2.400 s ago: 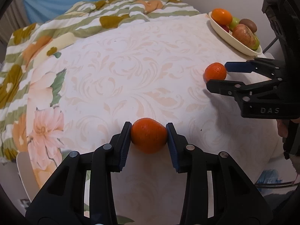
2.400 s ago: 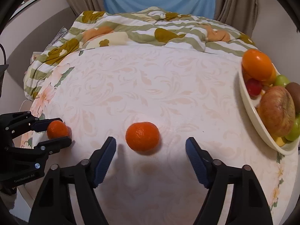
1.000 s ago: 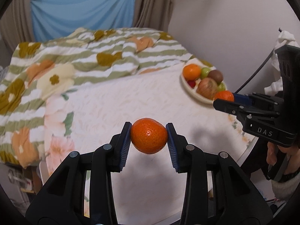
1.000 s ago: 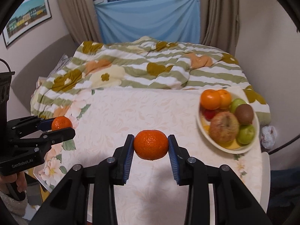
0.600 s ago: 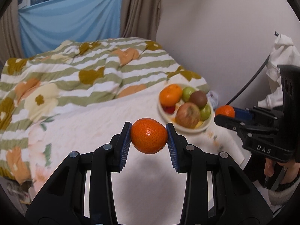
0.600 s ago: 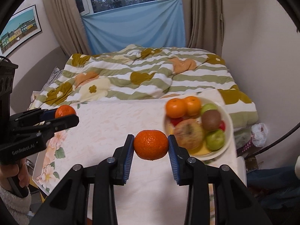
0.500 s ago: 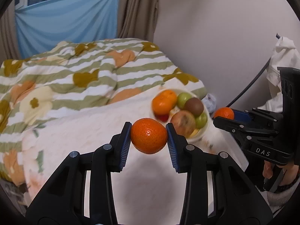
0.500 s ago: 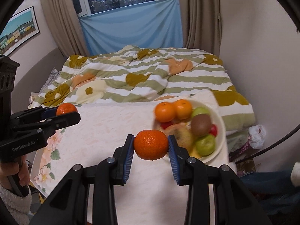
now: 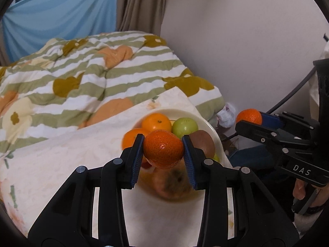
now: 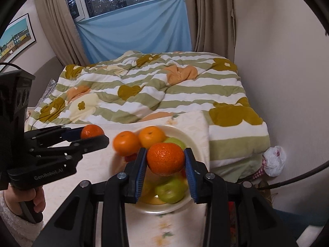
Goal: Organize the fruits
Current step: 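Carry both tangerines over the duck plate, then release the tangerine with the left tool while the right tool releases its tangerine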
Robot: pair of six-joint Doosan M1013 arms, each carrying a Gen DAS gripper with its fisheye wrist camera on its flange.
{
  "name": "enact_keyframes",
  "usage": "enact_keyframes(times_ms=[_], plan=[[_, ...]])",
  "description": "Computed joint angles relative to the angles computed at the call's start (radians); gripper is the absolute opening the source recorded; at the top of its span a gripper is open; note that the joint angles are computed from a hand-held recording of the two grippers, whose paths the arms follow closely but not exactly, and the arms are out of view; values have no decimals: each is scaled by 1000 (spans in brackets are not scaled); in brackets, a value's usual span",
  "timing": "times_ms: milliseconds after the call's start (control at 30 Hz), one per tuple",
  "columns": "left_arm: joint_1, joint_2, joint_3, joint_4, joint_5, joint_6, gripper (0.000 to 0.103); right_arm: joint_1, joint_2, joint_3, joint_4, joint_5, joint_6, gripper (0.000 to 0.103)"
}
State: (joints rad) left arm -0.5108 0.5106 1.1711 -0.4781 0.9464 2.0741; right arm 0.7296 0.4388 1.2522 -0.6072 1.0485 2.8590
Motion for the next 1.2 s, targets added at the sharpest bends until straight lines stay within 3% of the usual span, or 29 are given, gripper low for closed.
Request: enact_keyframes(times_ms=[433,500,533,567,867,1200], plan=[[-47,60,-53,112,29,-64,46,-43,-26,77,31,-82,19,33],[-49,58,-51,115,23,-66,66,-45,-26,79,29,-86,22,33],[-49,56,-47,115,11,-66,92,-46,-26,77,28,-85,21,33],[-49,49,-37,115,-11,-66,103,-48,-26,77,27,-86,22,33],[-10,12,-13,92,-50,-55,103,-54,-15,51,25,-87,-12,33],[20,-35,23,216,-80,-182,103,-61,25,-19,83,-105,-141,33]])
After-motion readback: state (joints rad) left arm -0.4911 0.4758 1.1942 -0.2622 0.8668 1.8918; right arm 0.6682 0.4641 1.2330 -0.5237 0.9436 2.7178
